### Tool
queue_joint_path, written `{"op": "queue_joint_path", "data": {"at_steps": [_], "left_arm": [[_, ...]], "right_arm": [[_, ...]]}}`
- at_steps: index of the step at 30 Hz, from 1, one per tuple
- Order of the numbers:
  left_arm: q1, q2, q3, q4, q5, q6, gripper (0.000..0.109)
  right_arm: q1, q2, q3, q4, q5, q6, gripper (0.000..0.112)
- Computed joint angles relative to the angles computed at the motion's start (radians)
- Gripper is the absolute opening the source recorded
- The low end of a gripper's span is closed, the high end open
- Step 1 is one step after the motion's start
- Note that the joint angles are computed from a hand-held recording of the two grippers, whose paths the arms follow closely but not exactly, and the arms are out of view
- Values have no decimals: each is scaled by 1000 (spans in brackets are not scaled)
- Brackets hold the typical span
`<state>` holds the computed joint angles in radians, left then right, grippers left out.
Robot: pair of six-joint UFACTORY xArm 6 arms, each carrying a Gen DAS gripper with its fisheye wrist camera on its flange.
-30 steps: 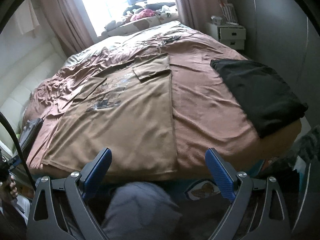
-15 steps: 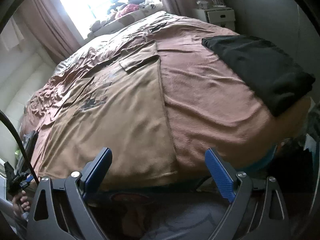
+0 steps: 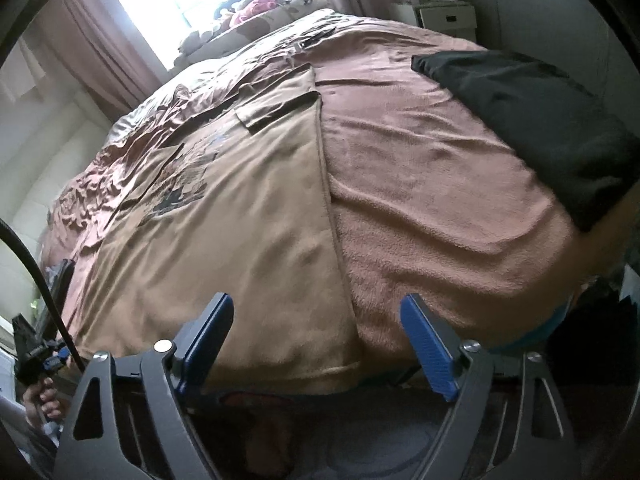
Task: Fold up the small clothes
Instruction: 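Lower both open tools to the shirt's hem at the bed edge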
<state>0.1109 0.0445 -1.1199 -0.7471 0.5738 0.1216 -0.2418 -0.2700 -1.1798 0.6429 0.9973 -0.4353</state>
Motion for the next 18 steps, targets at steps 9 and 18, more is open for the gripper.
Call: {"op": "queue_joint_path", "data": {"at_steps": [9, 18], "left_arm": [[10, -6, 16, -64, 10, -40, 43], [3, -20, 32, -47, 10, -66, 43]], "right_arm": [[-67, 61, -5, 123, 84, -2, 72], [-107, 93, 19, 292, 168, -97, 69]]}}
